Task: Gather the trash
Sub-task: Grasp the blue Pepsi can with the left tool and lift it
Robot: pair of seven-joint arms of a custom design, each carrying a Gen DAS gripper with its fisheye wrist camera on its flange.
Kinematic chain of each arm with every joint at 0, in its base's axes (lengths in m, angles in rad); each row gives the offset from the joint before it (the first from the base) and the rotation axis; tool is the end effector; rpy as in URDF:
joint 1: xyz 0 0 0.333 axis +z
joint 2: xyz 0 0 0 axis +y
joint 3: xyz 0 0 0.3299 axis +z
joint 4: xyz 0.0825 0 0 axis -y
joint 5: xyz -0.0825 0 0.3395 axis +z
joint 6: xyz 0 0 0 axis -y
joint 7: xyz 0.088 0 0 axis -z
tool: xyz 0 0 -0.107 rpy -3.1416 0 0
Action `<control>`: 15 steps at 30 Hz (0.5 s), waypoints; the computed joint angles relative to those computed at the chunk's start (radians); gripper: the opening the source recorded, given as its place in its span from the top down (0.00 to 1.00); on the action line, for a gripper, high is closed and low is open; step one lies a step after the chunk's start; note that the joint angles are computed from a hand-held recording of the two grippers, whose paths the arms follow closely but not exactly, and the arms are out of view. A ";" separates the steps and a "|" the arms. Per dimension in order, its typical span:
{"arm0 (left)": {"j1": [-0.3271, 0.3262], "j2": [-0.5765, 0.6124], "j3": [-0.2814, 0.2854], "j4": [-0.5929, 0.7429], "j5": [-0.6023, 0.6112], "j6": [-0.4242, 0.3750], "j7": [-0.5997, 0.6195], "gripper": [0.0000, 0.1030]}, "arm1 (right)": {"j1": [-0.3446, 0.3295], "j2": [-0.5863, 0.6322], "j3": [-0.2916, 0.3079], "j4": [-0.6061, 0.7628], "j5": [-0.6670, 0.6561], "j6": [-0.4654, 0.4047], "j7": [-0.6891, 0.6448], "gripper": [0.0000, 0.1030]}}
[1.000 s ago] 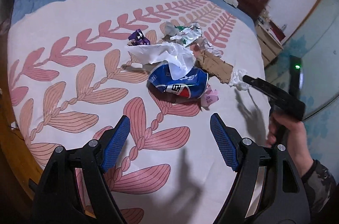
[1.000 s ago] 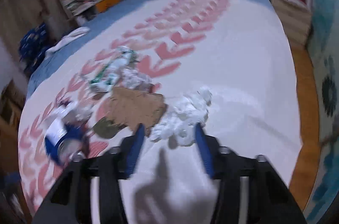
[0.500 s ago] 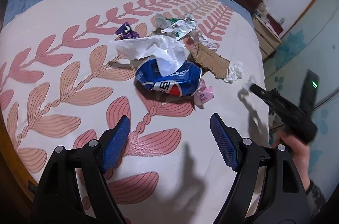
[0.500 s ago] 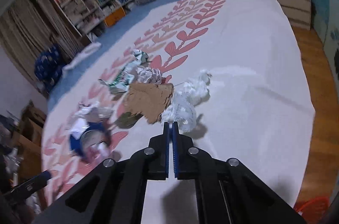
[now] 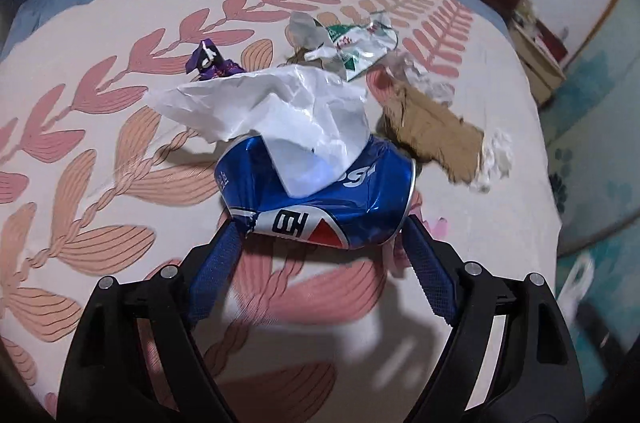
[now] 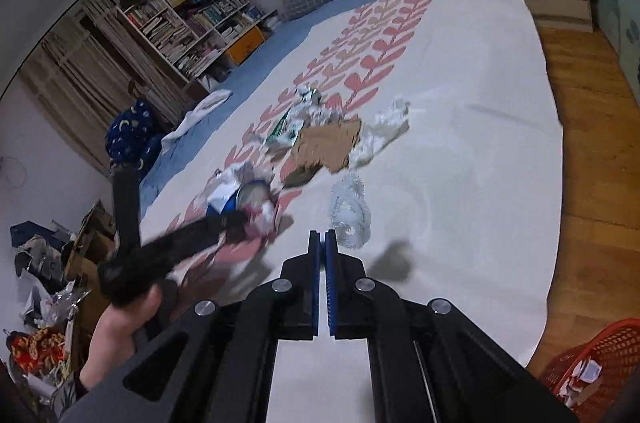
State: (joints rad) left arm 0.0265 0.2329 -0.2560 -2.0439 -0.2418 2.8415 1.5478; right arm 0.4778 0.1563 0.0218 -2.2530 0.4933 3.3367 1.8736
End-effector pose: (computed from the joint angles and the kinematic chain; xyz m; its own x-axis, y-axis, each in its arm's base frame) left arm 0.5875 -0.1140 0.4365 -0.0419 -0.9670 0.2513 -0.8610 -0.0927 -0.5002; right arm 0.5074 0.2186 0.4463 -0.0940 -0.8491 -0.5198 -0.6767 0.4375 -0.5922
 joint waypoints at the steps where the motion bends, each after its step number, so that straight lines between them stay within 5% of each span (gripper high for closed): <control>1: -0.005 0.011 0.006 0.017 0.009 -0.004 -0.012 0.20 | -0.033 -0.004 0.035 -0.007 -0.003 0.000 0.004 0.96; 3: -0.007 0.019 0.008 0.026 0.025 0.005 -0.013 0.20 | -0.155 -0.009 0.158 -0.021 -0.032 0.008 0.024 0.96; 7: 0.039 0.040 -0.041 0.040 -0.023 0.027 0.061 0.20 | -0.241 -0.021 0.239 -0.040 -0.085 0.012 0.054 0.96; 9: 0.061 0.051 -0.065 0.047 -0.062 0.033 0.108 0.29 | -0.344 -0.022 0.331 -0.052 -0.134 0.015 0.088 0.96; 10: 0.066 0.057 -0.067 0.057 -0.070 0.019 0.119 0.39 | -0.361 -0.024 0.344 -0.056 -0.150 0.016 0.103 0.96; 15: 0.083 0.059 -0.077 0.064 -0.147 -0.004 0.156 0.50 | -0.472 -0.036 0.427 -0.082 -0.255 0.026 0.197 0.96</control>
